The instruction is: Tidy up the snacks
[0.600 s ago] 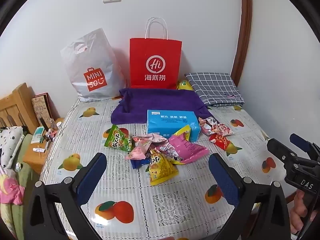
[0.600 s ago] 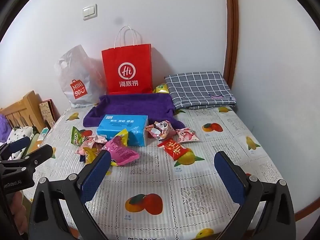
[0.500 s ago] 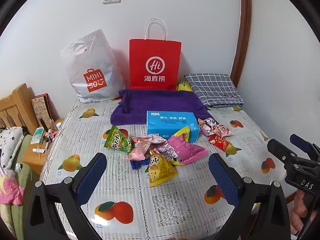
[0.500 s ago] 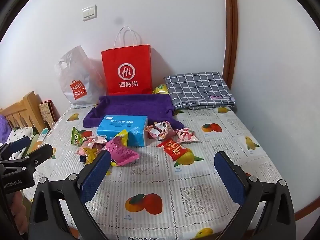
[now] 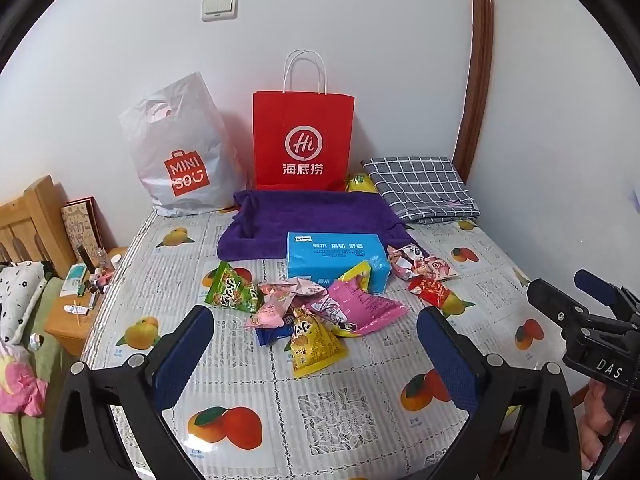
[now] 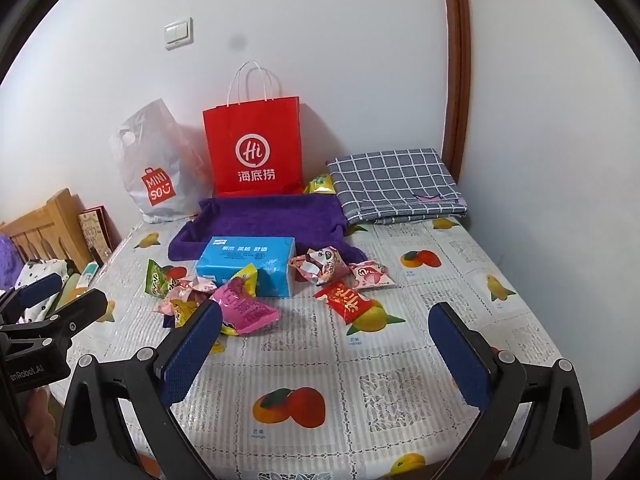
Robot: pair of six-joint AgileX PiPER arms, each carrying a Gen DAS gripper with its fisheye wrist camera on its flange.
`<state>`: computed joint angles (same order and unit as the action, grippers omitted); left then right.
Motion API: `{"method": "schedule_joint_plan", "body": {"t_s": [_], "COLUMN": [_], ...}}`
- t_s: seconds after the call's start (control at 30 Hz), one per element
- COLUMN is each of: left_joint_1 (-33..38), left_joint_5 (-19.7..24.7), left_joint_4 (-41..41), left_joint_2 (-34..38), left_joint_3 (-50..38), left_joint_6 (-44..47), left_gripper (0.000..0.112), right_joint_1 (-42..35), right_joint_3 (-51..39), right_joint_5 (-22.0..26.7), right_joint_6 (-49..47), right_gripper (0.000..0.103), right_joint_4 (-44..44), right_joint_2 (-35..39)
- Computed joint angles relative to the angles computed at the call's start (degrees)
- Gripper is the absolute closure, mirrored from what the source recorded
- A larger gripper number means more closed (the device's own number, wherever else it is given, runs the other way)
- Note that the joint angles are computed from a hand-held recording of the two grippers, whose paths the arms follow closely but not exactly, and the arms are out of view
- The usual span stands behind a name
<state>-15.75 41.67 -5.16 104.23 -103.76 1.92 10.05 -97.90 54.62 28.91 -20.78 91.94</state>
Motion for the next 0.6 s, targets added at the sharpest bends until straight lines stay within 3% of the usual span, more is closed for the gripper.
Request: {"method": "schedule_joint_plan", "body": {"t_s": [0.6], "left_joint_1": [-0.55], "left_joint_5": [-2.83], "left_joint_4": [0.62], "left_joint_2": [-1.74], "left_joint_3": [3.45], "left_joint_6": [-0.58], "left_gripper": [0.010], "right_joint_1": [0.39], "right_joint_3": [1.81], "right_joint_5": [-1.09], "right_joint_6": [1.09], "right_gripper": [0.001], "right_joint_4": [-0.77], "right_joint_2": [-1.18]}}
